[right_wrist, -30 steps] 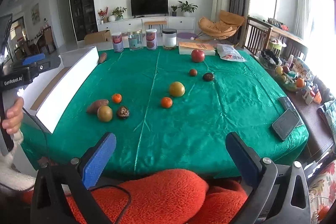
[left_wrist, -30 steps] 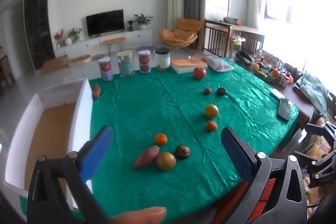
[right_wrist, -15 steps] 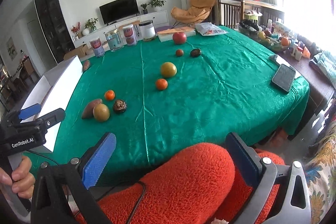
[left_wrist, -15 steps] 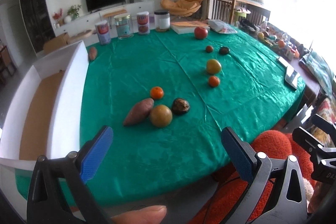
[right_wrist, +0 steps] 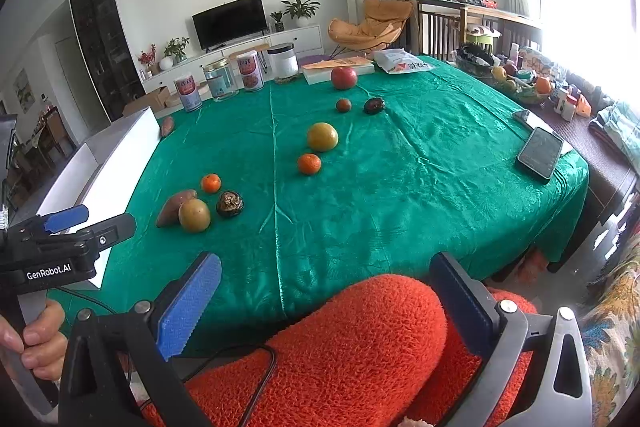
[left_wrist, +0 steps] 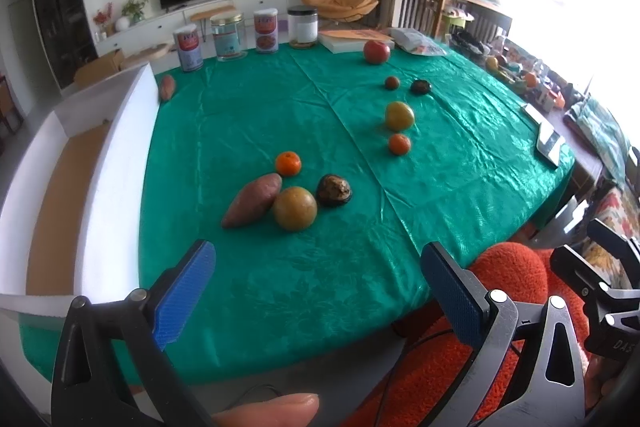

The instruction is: Organize fruits

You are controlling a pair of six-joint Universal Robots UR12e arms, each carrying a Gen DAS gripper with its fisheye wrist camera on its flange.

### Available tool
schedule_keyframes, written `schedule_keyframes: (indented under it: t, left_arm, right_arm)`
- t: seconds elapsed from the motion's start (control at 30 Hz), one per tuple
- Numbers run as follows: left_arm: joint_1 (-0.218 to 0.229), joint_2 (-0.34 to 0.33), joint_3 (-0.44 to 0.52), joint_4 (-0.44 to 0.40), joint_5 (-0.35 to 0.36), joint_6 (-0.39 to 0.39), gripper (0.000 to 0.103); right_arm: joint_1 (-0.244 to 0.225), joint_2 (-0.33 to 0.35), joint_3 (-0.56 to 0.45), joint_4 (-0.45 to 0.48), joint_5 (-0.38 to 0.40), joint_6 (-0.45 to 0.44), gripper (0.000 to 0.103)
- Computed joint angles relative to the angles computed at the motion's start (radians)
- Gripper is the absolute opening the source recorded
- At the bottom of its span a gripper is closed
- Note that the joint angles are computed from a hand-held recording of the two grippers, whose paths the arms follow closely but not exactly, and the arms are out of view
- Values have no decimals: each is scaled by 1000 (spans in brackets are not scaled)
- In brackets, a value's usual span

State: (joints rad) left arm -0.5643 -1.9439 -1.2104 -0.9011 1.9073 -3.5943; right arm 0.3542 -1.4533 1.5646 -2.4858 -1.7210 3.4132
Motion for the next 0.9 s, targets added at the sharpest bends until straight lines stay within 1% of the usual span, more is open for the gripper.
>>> schedule_keyframes:
  t: [0.9]
  left_arm:
    - [0,-5,11,-16,-8,3,103]
  right_arm:
    - [5,1,-1,-5,-3,-19,103]
